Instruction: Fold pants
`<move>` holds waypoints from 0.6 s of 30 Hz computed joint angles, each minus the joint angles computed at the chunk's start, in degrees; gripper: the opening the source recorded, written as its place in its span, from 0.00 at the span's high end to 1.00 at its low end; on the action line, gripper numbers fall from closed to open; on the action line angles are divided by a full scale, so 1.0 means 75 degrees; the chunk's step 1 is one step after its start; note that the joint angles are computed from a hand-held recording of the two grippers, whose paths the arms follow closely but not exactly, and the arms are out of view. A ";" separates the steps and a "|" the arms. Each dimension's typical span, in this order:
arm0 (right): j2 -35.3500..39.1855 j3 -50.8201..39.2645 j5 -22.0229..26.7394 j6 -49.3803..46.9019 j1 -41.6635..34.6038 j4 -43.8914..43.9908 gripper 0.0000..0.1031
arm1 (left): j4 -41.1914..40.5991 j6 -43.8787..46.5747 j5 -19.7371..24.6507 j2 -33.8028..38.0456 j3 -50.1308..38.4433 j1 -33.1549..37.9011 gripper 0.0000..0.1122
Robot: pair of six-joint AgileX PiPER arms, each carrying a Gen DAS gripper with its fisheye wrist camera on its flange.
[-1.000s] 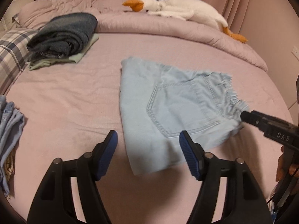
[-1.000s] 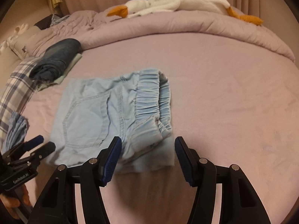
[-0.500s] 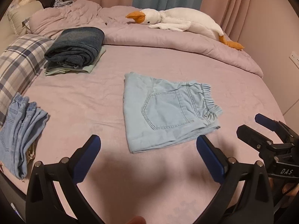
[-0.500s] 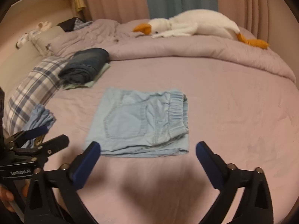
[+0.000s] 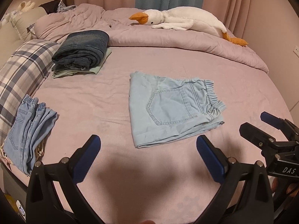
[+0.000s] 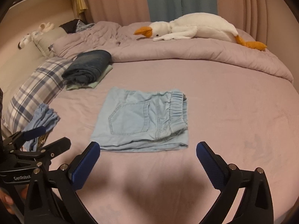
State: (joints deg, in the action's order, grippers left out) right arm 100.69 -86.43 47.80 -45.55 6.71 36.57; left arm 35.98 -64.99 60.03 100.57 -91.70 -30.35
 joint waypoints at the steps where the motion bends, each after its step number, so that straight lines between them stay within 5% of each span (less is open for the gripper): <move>1: -0.0003 -0.0009 0.0007 0.0001 -0.0002 -0.0002 0.01 | -0.0005 0.0000 -0.0002 0.0005 -0.0003 -0.0005 0.09; 18: -0.0084 0.0051 -0.0025 0.0099 0.0125 -0.0105 0.01 | -0.0016 0.0016 -0.0100 -0.0044 0.0094 0.0020 0.09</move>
State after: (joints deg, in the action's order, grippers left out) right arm 100.07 -86.05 47.61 -44.81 7.65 35.78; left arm 35.86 -64.87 59.28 100.24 -90.99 -30.20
